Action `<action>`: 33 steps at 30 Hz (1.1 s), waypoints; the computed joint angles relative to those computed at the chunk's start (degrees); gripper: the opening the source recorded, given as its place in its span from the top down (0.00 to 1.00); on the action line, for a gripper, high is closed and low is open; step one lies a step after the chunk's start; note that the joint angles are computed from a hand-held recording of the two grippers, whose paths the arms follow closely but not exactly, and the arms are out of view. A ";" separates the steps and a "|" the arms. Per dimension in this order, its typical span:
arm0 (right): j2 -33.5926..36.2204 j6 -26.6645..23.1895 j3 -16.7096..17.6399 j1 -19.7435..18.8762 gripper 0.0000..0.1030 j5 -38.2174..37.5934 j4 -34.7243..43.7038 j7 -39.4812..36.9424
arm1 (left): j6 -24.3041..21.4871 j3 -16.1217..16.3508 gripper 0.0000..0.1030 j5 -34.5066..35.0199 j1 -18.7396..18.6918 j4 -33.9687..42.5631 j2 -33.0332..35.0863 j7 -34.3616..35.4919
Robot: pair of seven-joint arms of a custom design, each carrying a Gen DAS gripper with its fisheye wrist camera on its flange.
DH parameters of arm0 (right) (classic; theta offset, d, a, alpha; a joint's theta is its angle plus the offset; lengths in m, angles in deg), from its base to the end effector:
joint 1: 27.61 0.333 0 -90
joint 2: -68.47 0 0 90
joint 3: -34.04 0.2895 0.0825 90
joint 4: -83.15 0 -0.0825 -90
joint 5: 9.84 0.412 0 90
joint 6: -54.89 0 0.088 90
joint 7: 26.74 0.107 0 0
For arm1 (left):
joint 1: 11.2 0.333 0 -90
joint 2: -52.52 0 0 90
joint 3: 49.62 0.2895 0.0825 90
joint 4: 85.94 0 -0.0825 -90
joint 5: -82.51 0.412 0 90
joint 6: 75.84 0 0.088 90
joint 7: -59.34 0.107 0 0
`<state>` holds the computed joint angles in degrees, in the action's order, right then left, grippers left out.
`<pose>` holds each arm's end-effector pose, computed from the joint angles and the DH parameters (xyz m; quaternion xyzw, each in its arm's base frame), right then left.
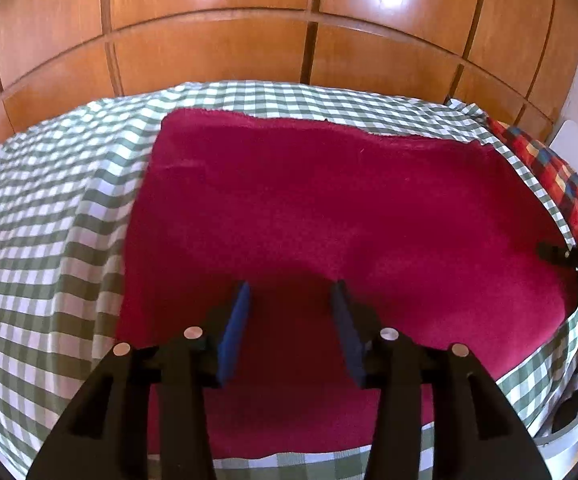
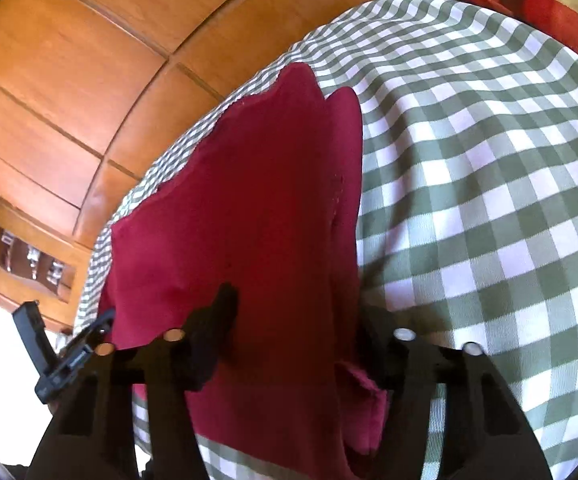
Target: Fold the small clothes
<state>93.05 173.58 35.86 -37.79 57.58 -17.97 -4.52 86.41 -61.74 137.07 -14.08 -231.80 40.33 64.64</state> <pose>0.6707 -0.0519 0.2982 -0.7193 0.5040 0.1090 0.4655 0.4614 -0.1647 0.3371 -0.7746 0.5367 -0.2295 0.2433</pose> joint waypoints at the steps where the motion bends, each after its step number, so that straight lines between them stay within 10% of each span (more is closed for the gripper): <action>1: -0.02 -0.88 0.07 -0.17 0.60 0.02 0.25 0.39 | 0.86 0.20 0.58 0.10 0.21 -0.16 0.08 -0.41; 7: -7.07 -3.06 0.54 0.49 0.66 5.00 -5.54 -2.98 | 4.67 0.85 0.58 0.28 0.88 -1.66 -0.57 -1.52; 20: -20.19 -5.93 0.03 12.01 0.68 7.46 -11.92 -8.73 | 33.95 -0.41 0.62 -7.55 12.59 -11.33 -2.10 0.33; 33: -18.31 7.72 4.45 25.06 0.68 -2.60 -14.58 -6.06 | 39.35 6.62 0.54 -21.66 9.85 -25.44 -13.25 7.54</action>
<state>74.73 181.30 40.31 -12.74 54.98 -32.56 -10.57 125.75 -55.11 115.41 -4.23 -257.25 27.08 72.18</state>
